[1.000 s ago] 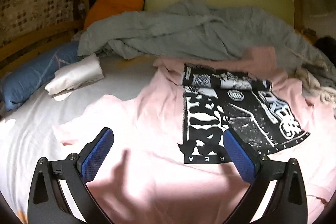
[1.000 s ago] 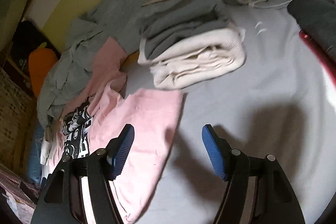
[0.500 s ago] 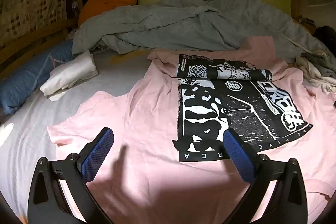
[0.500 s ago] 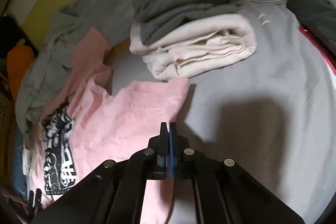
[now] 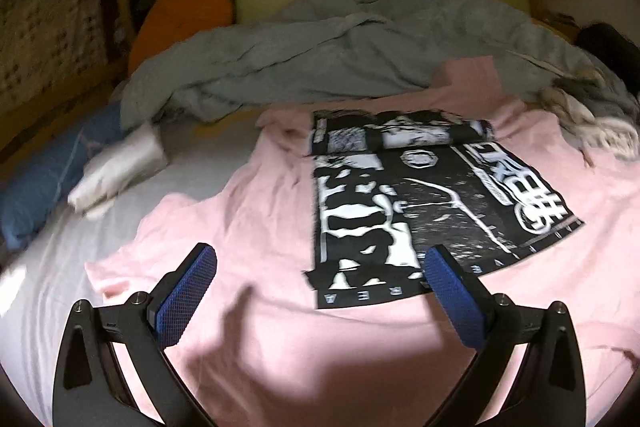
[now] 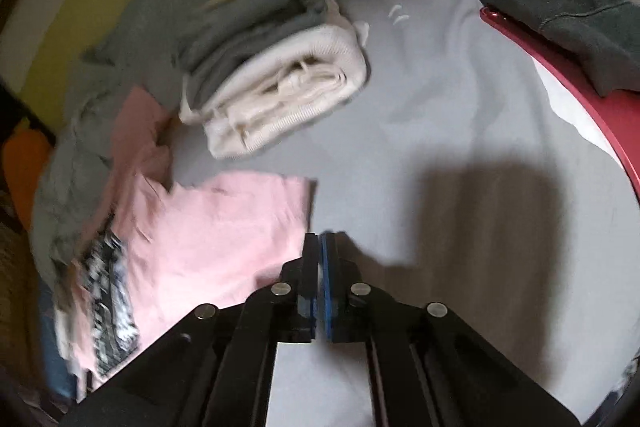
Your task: Fold small clothes
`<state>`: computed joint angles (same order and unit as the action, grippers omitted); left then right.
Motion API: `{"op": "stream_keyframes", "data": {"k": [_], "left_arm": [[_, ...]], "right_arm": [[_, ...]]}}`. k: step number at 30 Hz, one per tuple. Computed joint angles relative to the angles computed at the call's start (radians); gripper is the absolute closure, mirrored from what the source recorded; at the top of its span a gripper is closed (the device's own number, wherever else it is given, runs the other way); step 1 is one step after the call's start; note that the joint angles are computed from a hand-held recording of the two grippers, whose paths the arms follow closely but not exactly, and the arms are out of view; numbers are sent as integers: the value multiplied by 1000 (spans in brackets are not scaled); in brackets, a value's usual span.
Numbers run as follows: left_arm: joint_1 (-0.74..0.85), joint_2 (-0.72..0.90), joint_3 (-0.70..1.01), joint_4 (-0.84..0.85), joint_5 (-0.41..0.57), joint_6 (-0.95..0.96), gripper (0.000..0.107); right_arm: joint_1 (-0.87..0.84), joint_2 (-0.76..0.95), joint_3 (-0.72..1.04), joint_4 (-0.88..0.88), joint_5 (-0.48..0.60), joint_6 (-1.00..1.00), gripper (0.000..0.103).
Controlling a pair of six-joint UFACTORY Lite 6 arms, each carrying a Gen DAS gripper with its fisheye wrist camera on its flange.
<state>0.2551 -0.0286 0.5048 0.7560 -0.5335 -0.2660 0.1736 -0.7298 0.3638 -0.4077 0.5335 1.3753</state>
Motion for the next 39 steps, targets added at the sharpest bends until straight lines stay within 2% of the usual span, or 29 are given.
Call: {"op": "stream_keyframes", "data": {"k": [1, 2, 3, 4, 6, 8, 9, 12, 16, 17, 19, 21, 24, 25, 27, 29, 32, 33, 36, 37, 39], "left_arm": [[-26, -19, -24, -71, 0, 80, 4], [-48, -30, -40, -129, 0, 143, 4], [-65, -38, -53, -174, -2, 194, 4], [-82, -47, -63, -217, -3, 239, 4], [-86, -57, -73, -229, -9, 257, 4], [-74, -55, -67, -203, -12, 229, 4], [-61, -49, -59, -174, -13, 197, 4], [-26, -30, -32, -88, -4, 91, 4], [16, 6, 14, 27, 8, -56, 4], [26, 9, 18, 48, 3, -79, 4], [54, 6, 19, 102, -17, -135, 4], [90, -4, 25, 168, -37, -198, 4], [145, -52, 20, 155, -56, -195, 4], [173, -80, 20, 189, -69, -236, 4], [254, -148, 27, 344, -127, -403, 4], [326, -197, 35, 440, -193, -526, 4], [394, -209, 59, 522, -255, -642, 4], [398, -201, 66, 534, -255, -647, 4], [385, -212, 48, 495, -208, -546, 4], [391, -211, 44, 485, -217, -514, 4], [406, -204, 40, 489, -235, -500, 4]], "right_arm": [[-10, -12, -2, -12, -7, 10, 75], [-24, -18, -1, -31, -22, 24, 43], [-47, -10, 1, -25, -52, 7, 33], [-74, -14, -7, -31, -104, 2, 33], [-121, 54, 19, 12, -169, -91, 34], [-94, 165, 81, -31, -134, -70, 46], [-80, 184, 85, -43, -134, -46, 48], [-100, 241, 88, 27, -217, -130, 49], [-70, 311, 109, -114, -221, -4, 52], [-57, 315, 108, -161, -219, 47, 72], [-55, 321, 109, -145, -242, 25, 100], [-10, 301, 121, -193, -219, 88, 100], [230, 218, 187, -485, -100, 361, 101], [331, 218, 208, -589, -22, 465, 101], [540, 255, 269, -767, 63, 624, 101], [680, 372, 338, -854, 73, 755, 101], [785, 646, 490, -813, -4, 778, 100], [806, 751, 550, -748, -52, 705, 100], [860, 954, 702, -539, -37, 512, 99], [877, 972, 718, -524, -20, 495, 95], [889, 969, 722, -552, -13, 519, 77]]}}
